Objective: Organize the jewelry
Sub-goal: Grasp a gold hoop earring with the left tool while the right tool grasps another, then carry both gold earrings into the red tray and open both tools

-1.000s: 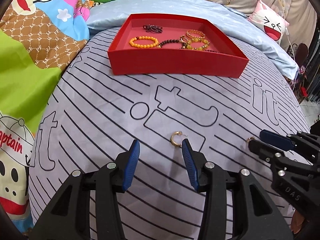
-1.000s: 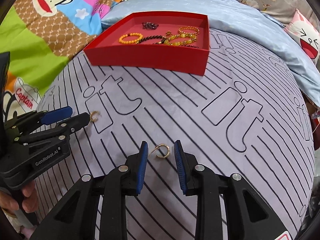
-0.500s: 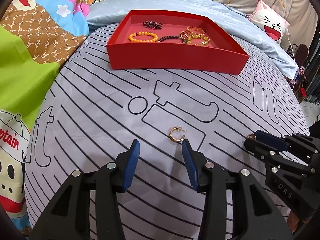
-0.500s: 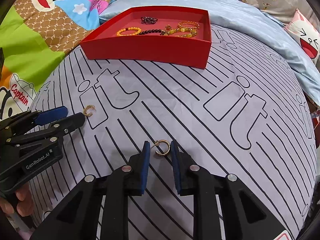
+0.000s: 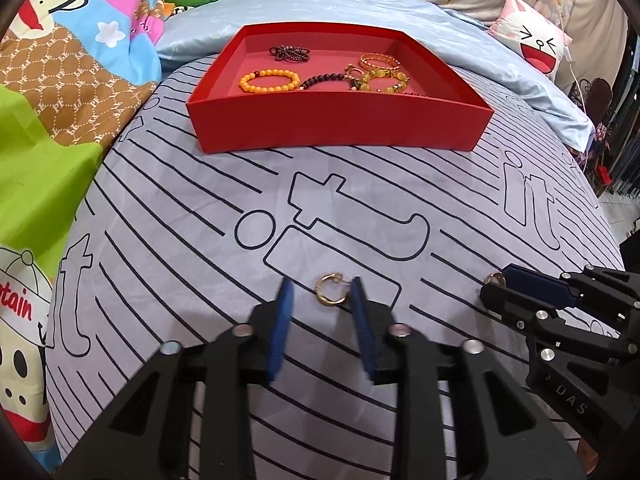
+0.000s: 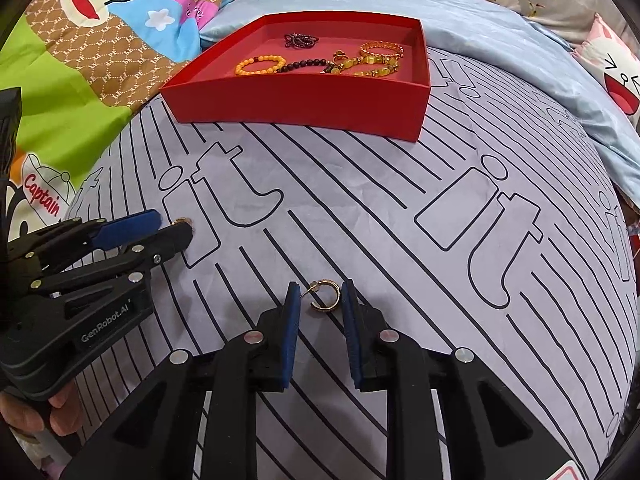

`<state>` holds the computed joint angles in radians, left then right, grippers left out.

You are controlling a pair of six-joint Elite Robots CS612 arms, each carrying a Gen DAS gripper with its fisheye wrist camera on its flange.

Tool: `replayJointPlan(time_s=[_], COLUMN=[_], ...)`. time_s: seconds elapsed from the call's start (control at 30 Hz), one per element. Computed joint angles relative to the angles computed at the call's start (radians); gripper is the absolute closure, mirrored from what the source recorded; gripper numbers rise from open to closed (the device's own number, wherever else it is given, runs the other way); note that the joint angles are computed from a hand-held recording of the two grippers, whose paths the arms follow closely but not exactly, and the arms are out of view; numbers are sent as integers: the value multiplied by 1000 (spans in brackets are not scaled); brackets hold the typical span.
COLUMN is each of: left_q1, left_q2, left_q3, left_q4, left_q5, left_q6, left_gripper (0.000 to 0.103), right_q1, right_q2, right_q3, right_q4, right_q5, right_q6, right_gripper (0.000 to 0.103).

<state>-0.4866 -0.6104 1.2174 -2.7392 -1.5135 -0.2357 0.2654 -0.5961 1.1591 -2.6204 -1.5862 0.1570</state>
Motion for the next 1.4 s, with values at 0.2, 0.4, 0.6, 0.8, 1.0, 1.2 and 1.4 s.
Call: replayJointPlan(time_s=[0.2,0.4,0.6,0.8,1.0,1.2,1.4], left_q1=[2,1,2,6,13,21,31], left_q2=[0,-4,-5,3,29,80,144], left_q3=[-4,-4,-17,-54,-131,-252,-383], left_q4=[8,11,20,25,19,28,76], left_q5=[-17,-21,-28,-26,-10,18,25], left_q6=[2,1,0,-3,8,21,26], left_gripper=[87,87,87,87,87,87,87], right_q1=[-3,-2,-3,-5,-9,-14,-23], right_q2=[0,2,7,27,73,137,200], right_q3=[-4,-14,-36,-98,-213,-356,-485], right_q4=[4,5,1,-3,-4,23,76], right_q5=[22,33,45,50,30,11,16], right_q6=[10,12,8,-12,-44,-56,-38], right_gripper=[83,83,83,83,83,83,83])
